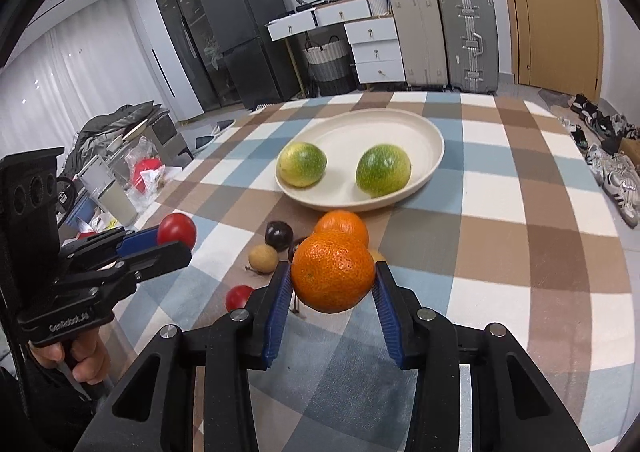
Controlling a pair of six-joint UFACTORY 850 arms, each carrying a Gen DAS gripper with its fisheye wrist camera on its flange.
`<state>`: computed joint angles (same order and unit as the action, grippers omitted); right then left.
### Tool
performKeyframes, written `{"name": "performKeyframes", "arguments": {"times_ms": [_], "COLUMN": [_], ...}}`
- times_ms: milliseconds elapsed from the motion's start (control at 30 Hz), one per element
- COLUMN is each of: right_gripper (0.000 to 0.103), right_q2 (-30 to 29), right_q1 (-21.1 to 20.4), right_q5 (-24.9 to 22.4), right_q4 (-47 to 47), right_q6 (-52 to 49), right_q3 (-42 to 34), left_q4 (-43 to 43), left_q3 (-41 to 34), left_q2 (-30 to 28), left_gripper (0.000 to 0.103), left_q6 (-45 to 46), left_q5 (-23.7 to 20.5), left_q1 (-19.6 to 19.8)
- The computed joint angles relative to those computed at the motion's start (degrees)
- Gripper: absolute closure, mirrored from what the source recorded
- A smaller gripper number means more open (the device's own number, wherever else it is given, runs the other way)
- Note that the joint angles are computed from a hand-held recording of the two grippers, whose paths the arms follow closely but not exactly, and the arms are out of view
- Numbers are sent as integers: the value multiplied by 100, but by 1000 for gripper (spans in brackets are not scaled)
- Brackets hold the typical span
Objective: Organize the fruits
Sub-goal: 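Grasp a red tomato with the left tool while the right tool grasps an orange, then carry the tomato and orange onto the plate and open both tools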
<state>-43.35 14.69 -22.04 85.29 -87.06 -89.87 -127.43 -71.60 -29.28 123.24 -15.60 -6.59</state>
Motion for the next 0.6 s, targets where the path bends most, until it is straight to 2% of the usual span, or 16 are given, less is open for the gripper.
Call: {"name": "performKeyframes", "arguments": {"times_ms": [133, 333, 600], "right_gripper": [62, 62, 62], "right_q2": [106, 113, -5], "right_q1": [-51, -96, -88], "right_q5": [-53, -72, -41], "right_q4": [471, 219, -153], "right_q6": [-484, -211, 152], "right_q3": [21, -163, -567], "left_q4": [46, 68, -287], "left_q3": [-261, -585, -1046], "left_q2": [-78, -209, -471], "left_gripper": [75, 75, 75], "left_q6": [-38, -184, 79], "left_q5": [134, 253, 516], "left_q1": [6, 74, 143]}}
